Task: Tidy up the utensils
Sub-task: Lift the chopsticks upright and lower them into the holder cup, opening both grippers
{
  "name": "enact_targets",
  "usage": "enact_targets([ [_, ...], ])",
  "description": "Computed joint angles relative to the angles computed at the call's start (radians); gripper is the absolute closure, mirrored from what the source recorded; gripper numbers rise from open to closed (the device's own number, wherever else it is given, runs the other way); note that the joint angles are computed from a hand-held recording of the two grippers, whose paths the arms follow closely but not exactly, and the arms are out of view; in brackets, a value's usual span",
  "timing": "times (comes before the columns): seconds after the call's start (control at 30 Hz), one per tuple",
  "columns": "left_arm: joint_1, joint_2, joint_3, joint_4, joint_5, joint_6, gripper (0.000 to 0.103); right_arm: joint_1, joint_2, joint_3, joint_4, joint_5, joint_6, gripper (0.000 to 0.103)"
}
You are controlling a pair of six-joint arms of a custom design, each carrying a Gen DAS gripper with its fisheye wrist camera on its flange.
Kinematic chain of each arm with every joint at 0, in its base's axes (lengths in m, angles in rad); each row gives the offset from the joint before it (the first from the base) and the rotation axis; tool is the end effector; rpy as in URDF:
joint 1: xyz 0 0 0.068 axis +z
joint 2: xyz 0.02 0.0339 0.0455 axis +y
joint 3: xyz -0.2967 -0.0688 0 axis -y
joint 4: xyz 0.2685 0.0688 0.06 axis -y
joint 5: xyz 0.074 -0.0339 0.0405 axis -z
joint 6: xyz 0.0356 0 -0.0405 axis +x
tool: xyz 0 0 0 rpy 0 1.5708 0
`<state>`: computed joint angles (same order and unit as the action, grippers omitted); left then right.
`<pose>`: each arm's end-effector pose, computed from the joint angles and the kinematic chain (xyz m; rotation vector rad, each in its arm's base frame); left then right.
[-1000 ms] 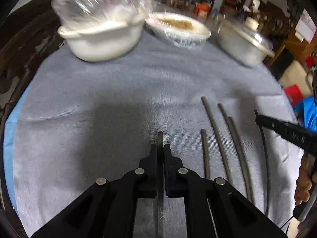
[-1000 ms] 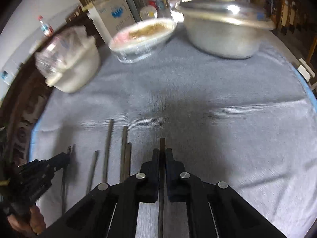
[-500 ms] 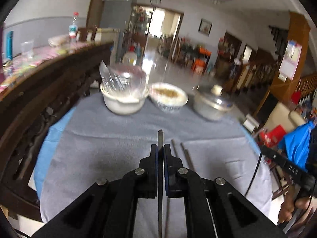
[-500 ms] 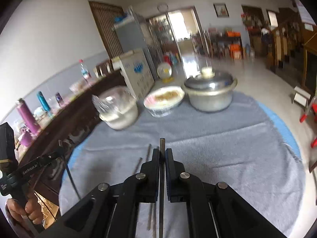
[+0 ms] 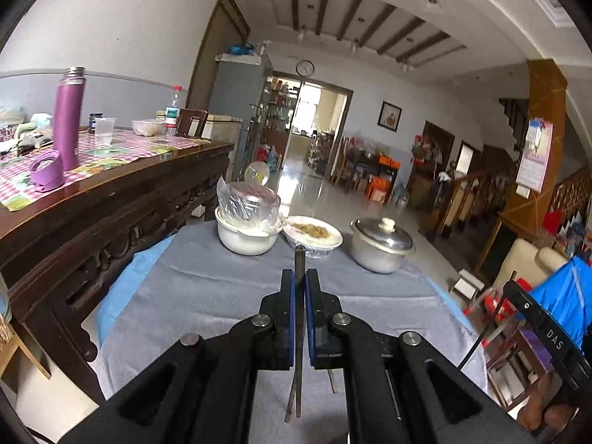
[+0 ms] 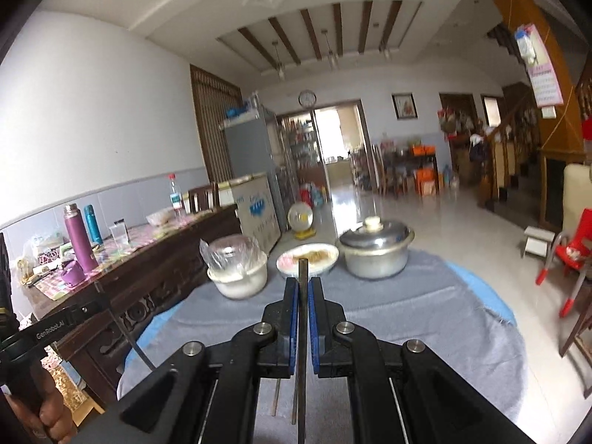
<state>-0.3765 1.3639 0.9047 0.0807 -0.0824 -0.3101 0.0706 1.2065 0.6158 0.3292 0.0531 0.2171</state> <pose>0.3062 -0.1179 0.2982 0.0103 1.9664 -0.3726 0.2760 0.0176 0.2627 0.1715 1.8266 0.1536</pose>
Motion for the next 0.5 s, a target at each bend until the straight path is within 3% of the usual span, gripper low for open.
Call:
enact_targets([
  [0.27, 0.006, -0.14, -0.035, 0.003, 0.003, -0.026, 0.098, 0.094, -0.159, -0.047, 0.049, 0.116, -0.023, 0.097],
  [0.5, 0.007, -0.232, -0.069, 0.038, 0.068, -0.062, 0.098, 0.149, -0.209, -0.066, 0.084, 0.123, 0.012, 0.097],
])
